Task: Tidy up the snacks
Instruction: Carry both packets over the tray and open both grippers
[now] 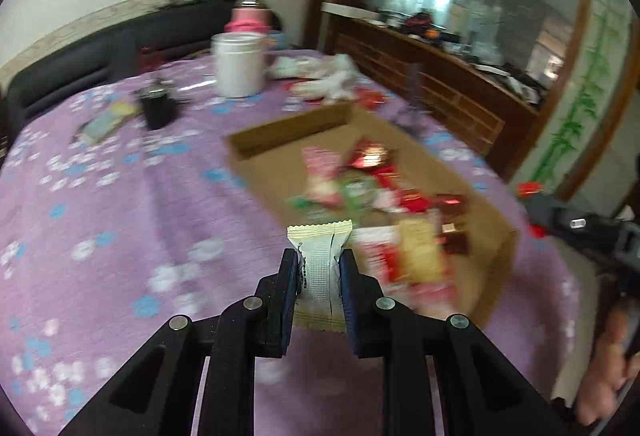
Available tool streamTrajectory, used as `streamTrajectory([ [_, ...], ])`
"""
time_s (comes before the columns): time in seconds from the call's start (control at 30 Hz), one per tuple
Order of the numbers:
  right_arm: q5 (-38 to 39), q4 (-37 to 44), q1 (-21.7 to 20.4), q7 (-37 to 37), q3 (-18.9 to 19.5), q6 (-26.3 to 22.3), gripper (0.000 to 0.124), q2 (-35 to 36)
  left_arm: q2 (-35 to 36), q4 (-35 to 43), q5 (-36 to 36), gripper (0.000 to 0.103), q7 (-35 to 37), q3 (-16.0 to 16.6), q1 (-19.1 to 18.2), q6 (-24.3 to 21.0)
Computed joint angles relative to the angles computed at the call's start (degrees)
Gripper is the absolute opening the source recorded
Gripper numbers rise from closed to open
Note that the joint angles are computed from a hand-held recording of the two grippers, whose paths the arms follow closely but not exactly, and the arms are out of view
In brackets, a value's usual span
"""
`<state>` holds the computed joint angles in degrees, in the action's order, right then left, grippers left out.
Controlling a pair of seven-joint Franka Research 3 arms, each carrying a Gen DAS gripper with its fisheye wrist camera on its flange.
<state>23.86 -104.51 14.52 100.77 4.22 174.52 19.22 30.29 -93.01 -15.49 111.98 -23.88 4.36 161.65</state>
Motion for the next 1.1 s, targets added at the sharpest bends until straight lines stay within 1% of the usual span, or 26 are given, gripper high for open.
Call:
streamTrajectory([
  [0.07,-0.41,0.85,0.24,0.90,-0.80,-1.00,0.018,0.87,1.22,1.16,-0.52,0.020,0.72,-1.36,-0.44,-0.40],
  [0.17,-2.53,1.67,1.83,3.72,-3.16,-2.04,0.018,2.25,2.35,1.33,-0.30,0.020,0.85,-1.96,-1.68,0.36],
  [0.23,-4.29,2.36,2.89,6.10,-4.70,-2.90,0.018,3.55,2.80,1.10,0.38,0.020,0.65,-1.79,-2.28,1.12],
  [0.27,-4.95,2.43,3.08,6.76,-4.98,-3.06,0.018,3.87,2.74,0.53,1.32,0.020,0.20,-1.09,-3.03,2.42],
  [0.33,-8.47,3.31,5.67,10.51,-8.27,-3.94,0.018,5.21,2.63,-0.39,3.85,0.020,-1.16,0.44,-4.50,4.71],
  [0.37,-10.90,4.08,7.47,13.02,-10.49,-4.63,0.018,6.17,2.63,-0.79,5.03,0.020,-1.46,0.62,-4.74,5.67],
  [0.47,-13.25,5.92,7.41,15.39,-10.49,-5.76,0.018,8.29,2.55,-2.30,8.69,0.020,-2.77,1.30,-5.29,9.64],
  [0.53,-15.58,6.92,8.69,17.93,-12.10,-6.65,0.018,9.42,2.61,-3.31,11.01,0.020,-3.65,1.72,-5.47,12.05],
  [0.57,-16.52,7.17,8.97,18.86,-12.51,-6.82,0.018,9.78,2.61,-3.85,12.39,0.020,-4.61,2.79,-6.24,13.36],
  [0.6,-18.87,7.15,10.91,21.14,-14.83,-6.51,0.018,10.05,2.78,-3.84,13.51,0.020,-5.48,3.49,-6.75,13.77],
  [0.63,-20.76,7.39,12.16,22.82,-16.36,-6.73,0.018,10.33,2.85,-3.96,14.56,0.020,-6.37,4.17,-7.19,14.14],
  [0.67,-21.92,7.67,12.48,23.81,-16.79,-6.91,0.018,10.58,3.04,-3.80,15.42,0.020,-7.16,4.46,-7.38,13.87],
  [0.73,-24.19,7.96,13.28,25.83,-17.84,-6.78,0.018,11.01,3.48,-3.51,16.43,0.020,-7.80,3.02,-6.06,13.13],
  [0.77,-25.65,8.12,14.10,27.04,-18.85,-6.97,0.018,11.24,3.53,-3.59,17.24,0.020,-8.50,3.07,-6.10,13.29],
  [0.83,-28.14,8.34,15.22,29.10,-20.22,-7.01,0.018,11.66,3.41,-3.97,19.35,0.020,-10.24,4.29,-6.98,14.35],
  [1.0,-35.47,9.17,19.35,35.38,-25.27,-7.15,0.018,13.21,3.34,-4.57,23.46,0.020,-13.28,5.14,-7.50,15.66],
  [1.1,-38.51,9.46,20.02,37.45,-26.18,-7.34,0.018,13.58,3.38,-4.64,25.49,0.020,-14.85,5.76,-7.89,16.13],
])
